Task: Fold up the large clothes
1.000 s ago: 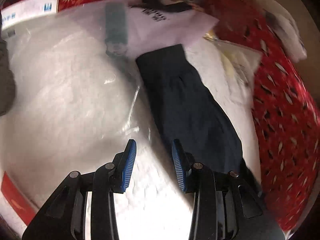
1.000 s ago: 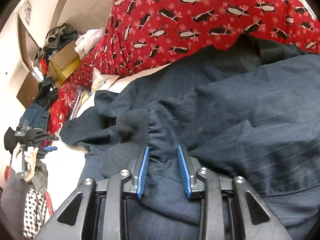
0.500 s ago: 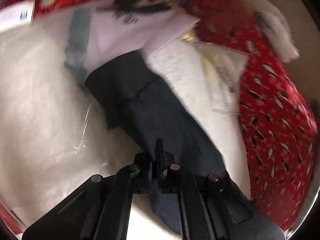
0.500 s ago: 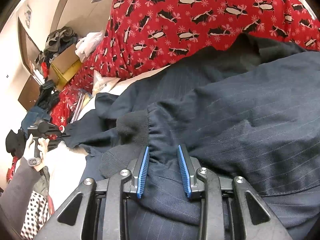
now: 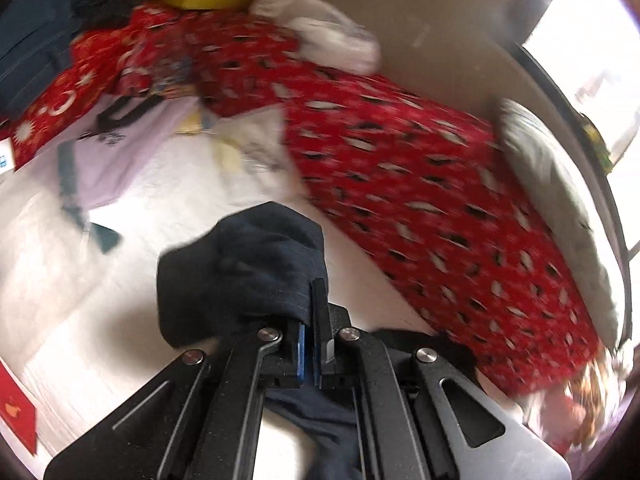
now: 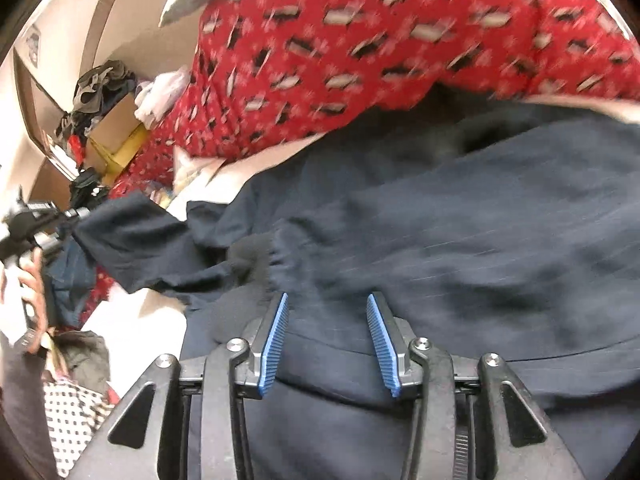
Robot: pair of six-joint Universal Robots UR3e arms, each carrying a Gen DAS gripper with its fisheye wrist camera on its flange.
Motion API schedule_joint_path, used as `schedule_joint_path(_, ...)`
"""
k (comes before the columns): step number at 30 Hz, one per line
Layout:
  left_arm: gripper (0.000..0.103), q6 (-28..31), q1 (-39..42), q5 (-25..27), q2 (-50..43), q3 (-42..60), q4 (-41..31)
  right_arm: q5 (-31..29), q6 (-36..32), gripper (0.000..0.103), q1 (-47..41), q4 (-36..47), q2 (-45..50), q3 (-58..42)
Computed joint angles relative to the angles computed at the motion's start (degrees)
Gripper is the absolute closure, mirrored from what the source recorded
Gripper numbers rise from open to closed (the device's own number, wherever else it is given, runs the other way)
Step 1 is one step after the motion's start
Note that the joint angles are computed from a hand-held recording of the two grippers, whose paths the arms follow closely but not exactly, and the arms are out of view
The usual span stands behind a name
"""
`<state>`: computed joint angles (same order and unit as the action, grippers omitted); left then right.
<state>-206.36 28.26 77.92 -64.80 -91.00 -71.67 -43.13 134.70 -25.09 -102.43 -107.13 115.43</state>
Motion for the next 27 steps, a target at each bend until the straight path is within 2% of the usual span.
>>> schedule_joint_path(4, 0.102, -8.27, -15.85, 7.93, -7.99, 7.83, 3.06, -0.15, -8.03, 0.06, -10.46, 5.26, -2.36, -2.07)
schedule_joint_path(8, 0.102, -14.2, -30.15, 15.24, -17.35, 17.01, 3.92, -2.65, -9.74, 0.052, -19.06, -0.82, 0.55, -1.17)
schedule_joint_path(10, 0.102, -16.43, -36.21, 18.49, -22.43, 22.47, 3.26, -5.38, -9.02, 0.054, -20.33, -3.84, 5.77, -1.27)
schedule_joint_path(13, 0.102, -18.7, -42.9, 20.89, -29.37, 29.7, 2.02, 0.24, -19.98, 0.054, -25.88, 1.37, 6.72, 1.32)
schedule_joint_path(14, 0.102, -19.32, -44.96, 21.75, -32.02, 32.62, 1.2, 0.68, -21.55, 0.054, -26.36, 0.0, 5.48, 3.34)
schedule_joint_path(16, 0.102, -20.22, -47.93, 22.11, -36.45, 37.49, -0.07, 0.76, -20.73, 0.053, -25.8, -4.4, 3.55, 6.34)
schedule_joint_path(18, 0.102, -21.19, -50.35, 21.97, -40.87, 42.02, -1.37, 1.13, -20.83, 0.049, -25.41, -4.08, 4.11, 5.9)
schedule_joint_path(24, 0.102, -22.95, -55.58, 20.41, -53.21, 50.11, -3.51, 3.47, -25.63, 0.049, -28.07, 4.5, 7.14, 2.39)
schedule_joint_path(27, 0.102, -23.75, -56.41, 17.0, -58.04, 48.94, -3.53, 3.84, -27.36, 0.049, -29.0, 7.04, 7.26, 1.97)
